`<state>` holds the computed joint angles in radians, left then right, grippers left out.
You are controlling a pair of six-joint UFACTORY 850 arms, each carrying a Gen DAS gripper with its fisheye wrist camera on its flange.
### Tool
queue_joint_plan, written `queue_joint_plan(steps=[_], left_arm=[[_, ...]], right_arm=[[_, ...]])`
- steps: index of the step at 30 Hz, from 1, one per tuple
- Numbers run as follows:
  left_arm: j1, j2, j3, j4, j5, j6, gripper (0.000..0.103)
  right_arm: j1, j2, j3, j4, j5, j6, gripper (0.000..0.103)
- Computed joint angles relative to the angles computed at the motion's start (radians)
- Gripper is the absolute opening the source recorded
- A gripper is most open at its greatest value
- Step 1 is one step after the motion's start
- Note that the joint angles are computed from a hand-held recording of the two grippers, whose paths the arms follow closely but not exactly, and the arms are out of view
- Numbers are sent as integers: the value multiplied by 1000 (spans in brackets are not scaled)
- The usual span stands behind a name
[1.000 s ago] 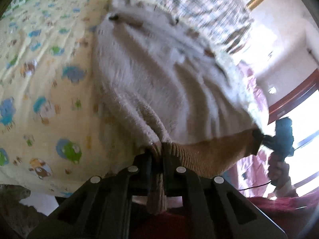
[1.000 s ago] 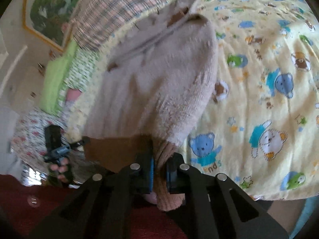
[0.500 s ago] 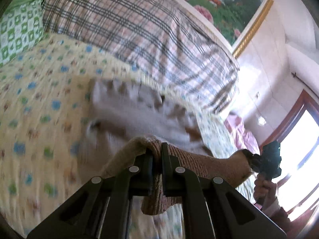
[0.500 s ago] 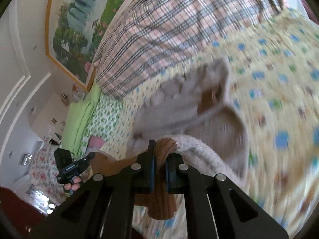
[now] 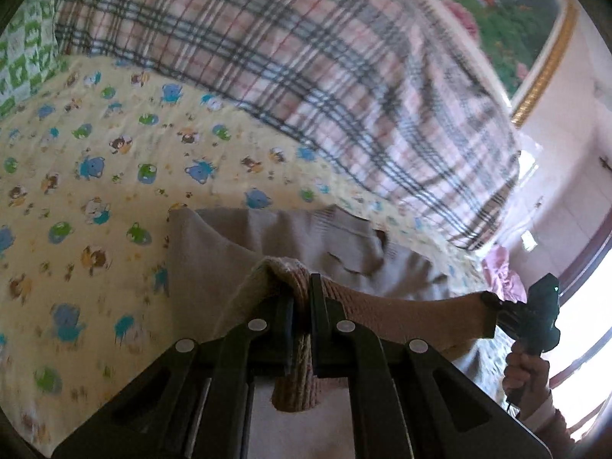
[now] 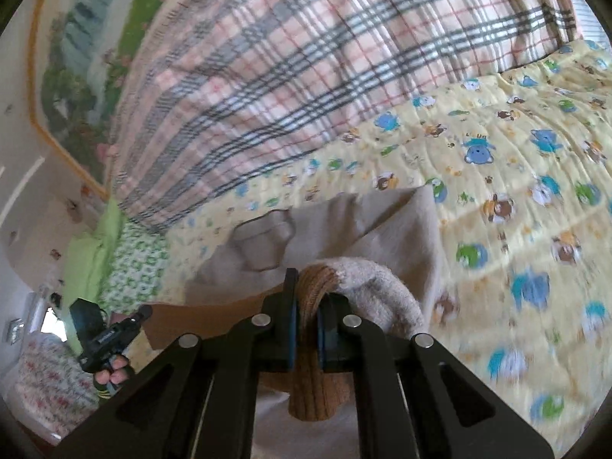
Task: Fold small clothes
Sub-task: 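Lift the hem with both grippers and fold it toward the collar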
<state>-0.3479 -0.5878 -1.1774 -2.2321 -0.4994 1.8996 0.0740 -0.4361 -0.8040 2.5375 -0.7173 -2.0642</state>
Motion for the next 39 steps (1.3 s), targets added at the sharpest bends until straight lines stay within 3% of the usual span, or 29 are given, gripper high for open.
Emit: queue_joint_plan(steps=[4, 9, 11, 13, 15, 18, 20, 23, 25, 28, 31, 36, 38, 39], left_arm=[[-3, -109, -121, 77, 61, -85, 5], [-6, -191, -206, 206, 118, -216, 8], [-4, -180, -191, 217, 117, -225, 10], [-4, -144, -145, 189, 120, -191, 18], [-7, -90, -77, 141, 112, -127, 20], [-19, -12, 34, 139, 57, -89, 22], [-42, 8, 73, 192, 9, -112, 22], [-98, -25, 42, 365, -16, -222, 24], [-137, -65, -13, 466, 36, -279, 23], [-150, -122, -105, 604, 73, -378, 21], [-129, -161, -189, 699, 101, -464, 14], [-85, -223, -302, 717, 293, -526, 13], [-52, -252, -338, 672, 292, -516, 7], [-33, -259, -343, 595, 268, -462, 7]], right_arm=[[4, -88, -97, -18, 86, 10, 9], [-3, -144, -142, -66, 118, 57, 12], [-11, -140, -132, -76, 103, 81, 15], [-19, -106, -86, -36, 79, 58, 30], [-18, -55, -22, 33, 54, 2, 39], [1, 18, 66, 75, 10, -67, 40], [34, 45, 94, 16, 11, -103, 40], [120, 12, 28, -163, 160, -86, 40], [154, -38, -40, -315, 218, -15, 40], [163, -117, -161, -504, 277, 122, 40], [148, -168, -260, -534, 318, 158, 37], [119, -254, -390, -281, 405, 15, 37], [94, -274, -407, -124, 384, -44, 31], [77, -275, -399, -85, 347, -28, 23]])
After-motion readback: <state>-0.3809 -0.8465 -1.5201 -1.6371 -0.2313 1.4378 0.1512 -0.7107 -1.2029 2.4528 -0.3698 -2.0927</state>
